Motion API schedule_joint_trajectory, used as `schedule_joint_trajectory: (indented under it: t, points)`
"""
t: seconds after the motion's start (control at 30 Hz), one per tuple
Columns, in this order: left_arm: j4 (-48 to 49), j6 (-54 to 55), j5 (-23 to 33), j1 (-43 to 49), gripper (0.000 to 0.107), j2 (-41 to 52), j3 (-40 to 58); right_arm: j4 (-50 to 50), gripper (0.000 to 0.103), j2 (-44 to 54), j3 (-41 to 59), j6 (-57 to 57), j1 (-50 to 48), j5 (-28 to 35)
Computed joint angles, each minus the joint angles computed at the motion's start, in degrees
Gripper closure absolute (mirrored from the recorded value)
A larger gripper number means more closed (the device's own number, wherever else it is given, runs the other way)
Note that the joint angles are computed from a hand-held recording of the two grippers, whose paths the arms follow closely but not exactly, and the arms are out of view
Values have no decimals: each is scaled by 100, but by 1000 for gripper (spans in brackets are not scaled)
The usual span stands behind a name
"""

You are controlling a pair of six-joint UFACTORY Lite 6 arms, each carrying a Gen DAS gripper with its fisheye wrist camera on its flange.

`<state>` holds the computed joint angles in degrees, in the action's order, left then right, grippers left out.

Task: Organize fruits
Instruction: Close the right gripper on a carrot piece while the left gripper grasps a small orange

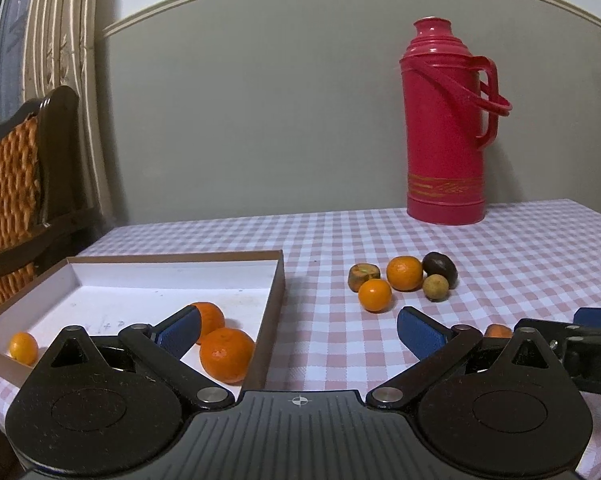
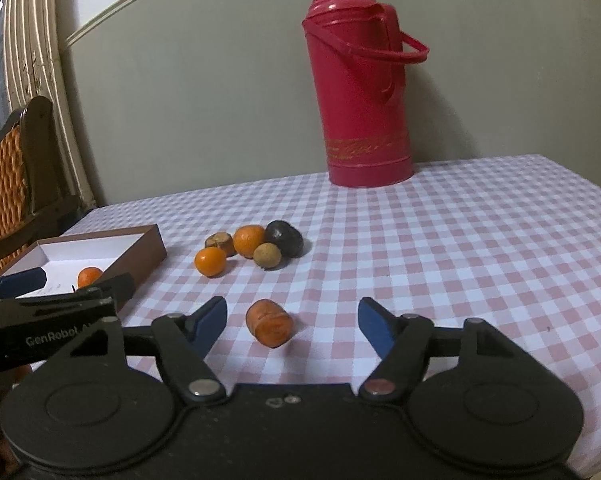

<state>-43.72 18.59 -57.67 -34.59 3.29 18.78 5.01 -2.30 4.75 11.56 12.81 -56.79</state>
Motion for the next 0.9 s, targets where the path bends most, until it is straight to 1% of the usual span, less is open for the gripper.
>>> schedule_joint_trajectory:
  t: [0.1,0.17,0.23,0.3,0.37,0.53,0.6,0.67,0.73,0.9]
  points:
    - [71,-15,15,75,4,68,61,-36,44,187,158,3,39,9]
    - [98,-14,8,96,4,130,111,-67,52,349,284,20,44,37]
    - [118,-5,-11,91,4,208,159,-133,56,510,406,77,35,73]
    - [118,31,-34,76,4,308,235,-140,58,652,510,63,40,67]
    - [124,58,-35,64,4,389,310,-135,64,755,611,43,45,110]
    - [168,98,50,92,4,582,507,-324,73,993,865,106,-52,255]
    - [154,118,68,83,4,656,577,-353,73,1067,939,113,-73,289]
    - [143,116,79,80,4,703,633,-459,78,1128,988,144,-122,291]
    - [128,118,85,78,4,763,694,-531,80,1143,1014,162,-159,296]
    - [68,151,22,45,4,878,782,-522,80,1164,1024,151,-146,278]
